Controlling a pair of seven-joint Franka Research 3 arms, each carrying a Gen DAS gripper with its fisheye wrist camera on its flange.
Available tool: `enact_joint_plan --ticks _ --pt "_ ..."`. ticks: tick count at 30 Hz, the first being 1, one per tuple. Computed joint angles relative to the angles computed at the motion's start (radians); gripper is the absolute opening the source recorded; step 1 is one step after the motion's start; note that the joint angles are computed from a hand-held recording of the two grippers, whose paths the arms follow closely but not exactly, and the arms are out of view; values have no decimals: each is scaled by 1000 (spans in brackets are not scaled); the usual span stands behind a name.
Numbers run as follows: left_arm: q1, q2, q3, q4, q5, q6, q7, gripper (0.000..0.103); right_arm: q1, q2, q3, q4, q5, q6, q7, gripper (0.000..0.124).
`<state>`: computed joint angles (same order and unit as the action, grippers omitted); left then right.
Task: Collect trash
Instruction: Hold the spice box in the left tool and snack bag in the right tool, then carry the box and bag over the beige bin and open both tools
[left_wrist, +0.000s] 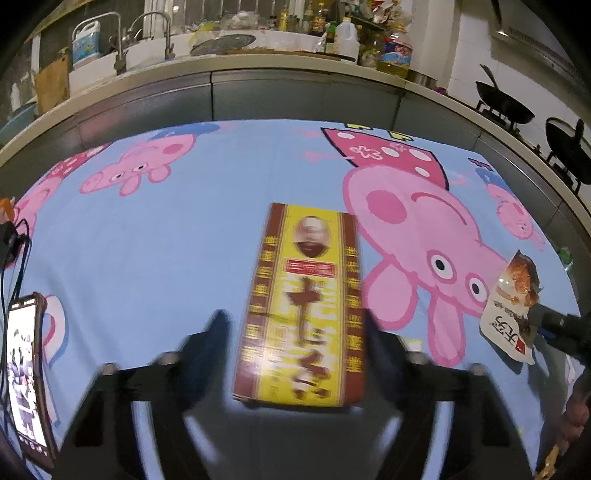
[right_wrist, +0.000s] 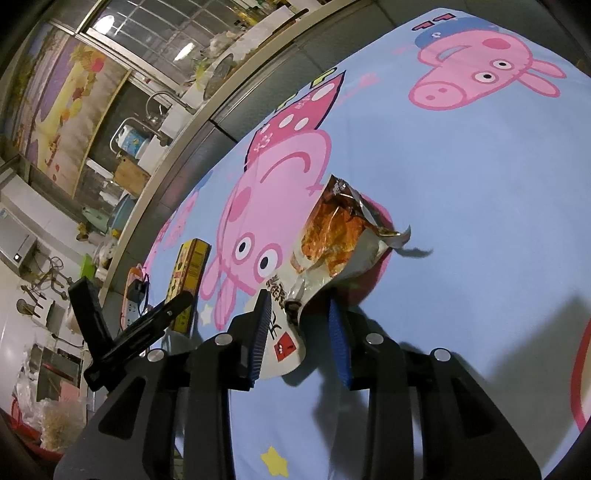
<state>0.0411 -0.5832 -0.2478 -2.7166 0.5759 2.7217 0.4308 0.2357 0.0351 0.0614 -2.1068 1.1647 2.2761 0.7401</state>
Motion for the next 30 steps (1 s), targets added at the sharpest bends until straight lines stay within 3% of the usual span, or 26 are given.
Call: enact_joint_plan --ticks 2,3,7,8,14,20,30 --pt "-7 -1 5 1 -2 2 8 59 5 3 6 4 -3 16 -12 27" --pt "-9 -1 5 2 -3 1 11 59 9 6 9 8 -14 18 -16 9" --pt "-9 -8 -6 11 9 12 15 59 17 -3 15 6 -3 30 -53 9" --pt "-9 -7 -9 15 11 12 14 59 20 -10 15 0 4 39 -65 3" --pt "-25 40 -1 67 0 56 45 59 20 -35 1 -7 35 87 -103 3" --pt "-69 171 4 181 -30 117 118 59 -7 -45 -25 -13 72 97 -116 3" --pt "-197 533 5 574 -99 153 322 59 -98 -31 -82 7 136 139 -139 3"
